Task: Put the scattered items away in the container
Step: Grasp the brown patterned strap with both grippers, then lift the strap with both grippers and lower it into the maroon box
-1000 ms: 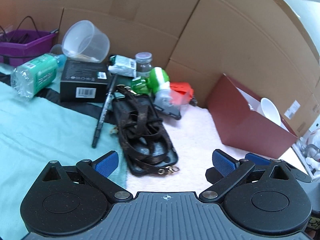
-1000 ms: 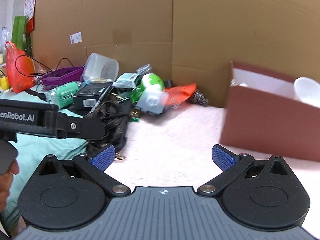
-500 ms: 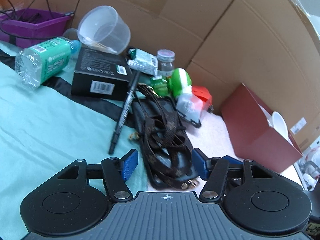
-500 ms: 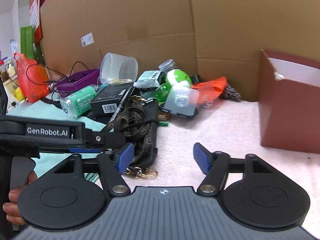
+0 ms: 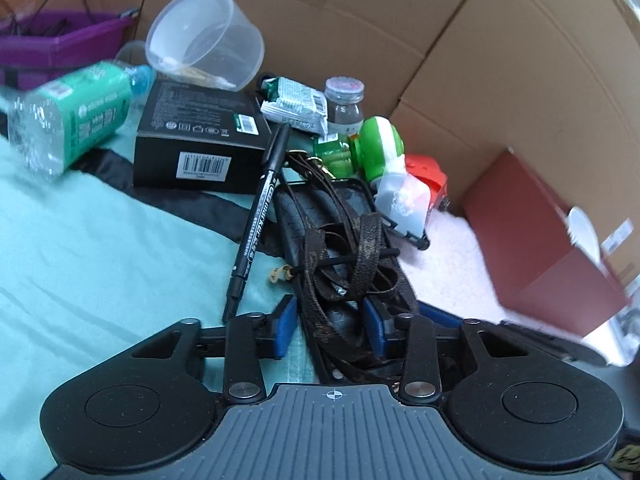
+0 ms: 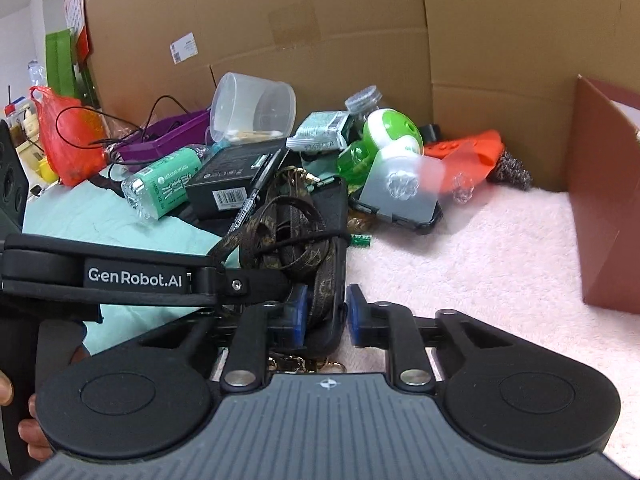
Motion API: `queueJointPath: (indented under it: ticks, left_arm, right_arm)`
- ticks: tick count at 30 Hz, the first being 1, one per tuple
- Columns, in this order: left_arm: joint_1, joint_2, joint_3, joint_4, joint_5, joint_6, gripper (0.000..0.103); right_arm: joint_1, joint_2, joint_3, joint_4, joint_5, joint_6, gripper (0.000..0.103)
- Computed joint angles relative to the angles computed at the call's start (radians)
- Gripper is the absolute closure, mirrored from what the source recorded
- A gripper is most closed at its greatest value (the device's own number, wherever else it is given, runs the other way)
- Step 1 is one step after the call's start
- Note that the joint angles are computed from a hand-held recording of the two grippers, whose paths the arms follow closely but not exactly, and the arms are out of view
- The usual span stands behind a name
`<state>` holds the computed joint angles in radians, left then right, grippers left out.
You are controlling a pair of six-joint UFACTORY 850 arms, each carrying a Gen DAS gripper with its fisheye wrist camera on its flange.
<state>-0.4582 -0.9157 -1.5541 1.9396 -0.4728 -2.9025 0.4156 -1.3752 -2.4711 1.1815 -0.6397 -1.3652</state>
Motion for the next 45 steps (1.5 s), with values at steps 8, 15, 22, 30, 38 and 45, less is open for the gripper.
queueJointPath:
  ticks: [8, 15, 22, 30, 38, 45]
  left_arm:
    - [-0.016, -0.001, -0.027, -0.011, 0.068, 0.1, 0.059]
    - [-0.03, -0.025, -0.073, 0.029, 0.119, 0.118, 0.052]
    - [-0.032, -0.03, -0.084, 0.005, 0.116, 0.138, 0.042]
    - [-0.044, -0.051, -0.124, -0.164, 0.089, 0.345, 0.052]
    - [-0.048, -0.058, -0.143, -0.253, 0.073, 0.434, 0.061]
    - [-0.066, -0.044, -0.133, -0.276, 0.082, 0.436, 0.07]
  right_arm:
    - [-0.025, 0.126, 0.219, 0.111, 0.026, -0.169, 0.082]
    - [-0.07, 0.209, 0.366, 0.147, 0.034, -0.214, 0.079]
    - [-0.056, 0.202, 0.36, 0.202, 0.085, -0.266, 0.075]
    - [-0.06, 0.198, 0.358, 0.196, 0.066, -0.265, 0.075]
    - [-0.055, 0.192, 0.355, 0.233, 0.081, -0.278, 0.074]
    - [-0.062, 0.266, 0.473, 0.311, 0.103, -0.4, 0.079]
